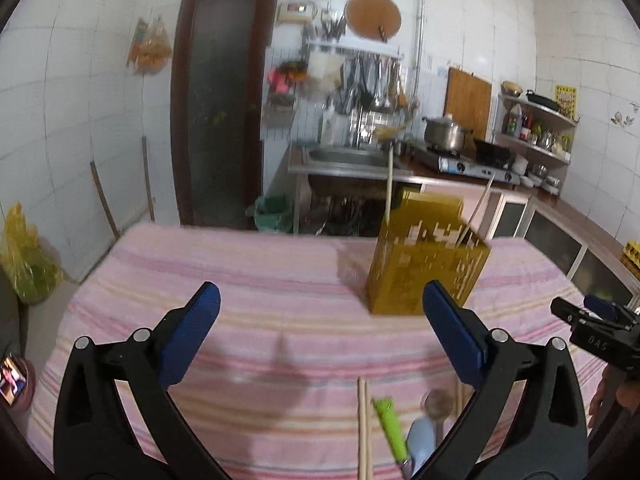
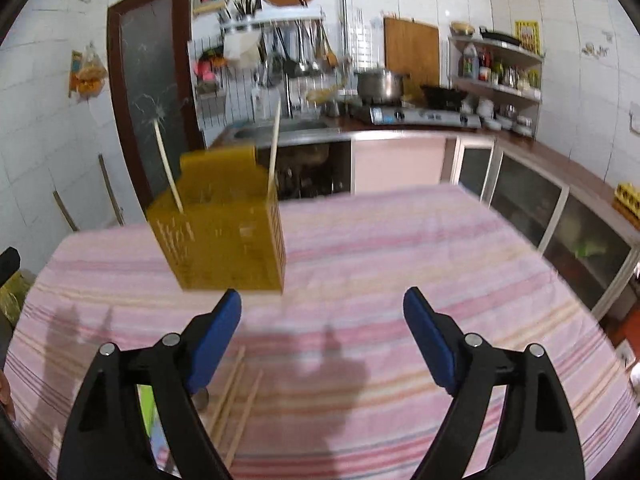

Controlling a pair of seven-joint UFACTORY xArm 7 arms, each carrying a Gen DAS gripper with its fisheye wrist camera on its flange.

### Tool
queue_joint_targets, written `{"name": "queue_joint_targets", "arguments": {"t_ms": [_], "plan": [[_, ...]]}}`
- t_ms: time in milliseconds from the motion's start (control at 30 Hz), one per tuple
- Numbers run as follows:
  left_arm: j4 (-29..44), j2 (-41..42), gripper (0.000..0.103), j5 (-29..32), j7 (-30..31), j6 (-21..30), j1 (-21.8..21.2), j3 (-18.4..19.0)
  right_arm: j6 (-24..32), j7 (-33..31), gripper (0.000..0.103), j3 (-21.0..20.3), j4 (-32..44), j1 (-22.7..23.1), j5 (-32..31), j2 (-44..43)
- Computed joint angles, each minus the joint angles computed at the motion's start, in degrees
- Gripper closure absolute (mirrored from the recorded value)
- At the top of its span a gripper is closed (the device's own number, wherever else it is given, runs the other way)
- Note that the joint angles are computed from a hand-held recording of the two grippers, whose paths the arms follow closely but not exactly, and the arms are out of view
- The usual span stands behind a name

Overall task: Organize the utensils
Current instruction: 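Move the right tool back to the chopsticks and close on another chopstick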

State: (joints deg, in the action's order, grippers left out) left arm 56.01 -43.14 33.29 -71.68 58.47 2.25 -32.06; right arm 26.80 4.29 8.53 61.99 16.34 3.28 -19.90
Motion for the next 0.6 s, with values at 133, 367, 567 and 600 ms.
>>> {"name": "queue_joint_targets", "arguments": {"t_ms": [133,367,567,600], "plan": [[-4.69,-0.91,0.005,-2.31,-1.53,-2.18,-2.39,1.32,-0.1,1.42,0.021,1.08,-5.15,0.35,-0.76,-1.35],[-8.73,3.16,0.005,-4.39,-1.47,-4.11,-5.81,2.57,1.04,5.69,0.021,3.93,-8.17,-0.44,-5.27,-0.75],[-9.75,7.49,0.005,-4.57,-1.96,-3.66,-8.1,4.57,4.22,9.68,0.021,5.17,-7.06,-0.24,-9.07,1.91],[-9.96,7.8,0.005,-4.58,-1.82,-3.43,-8.66,5.09,4.66,9.98,0.021,5.06,-6.99,0.0,-9.26,2.12]]}}
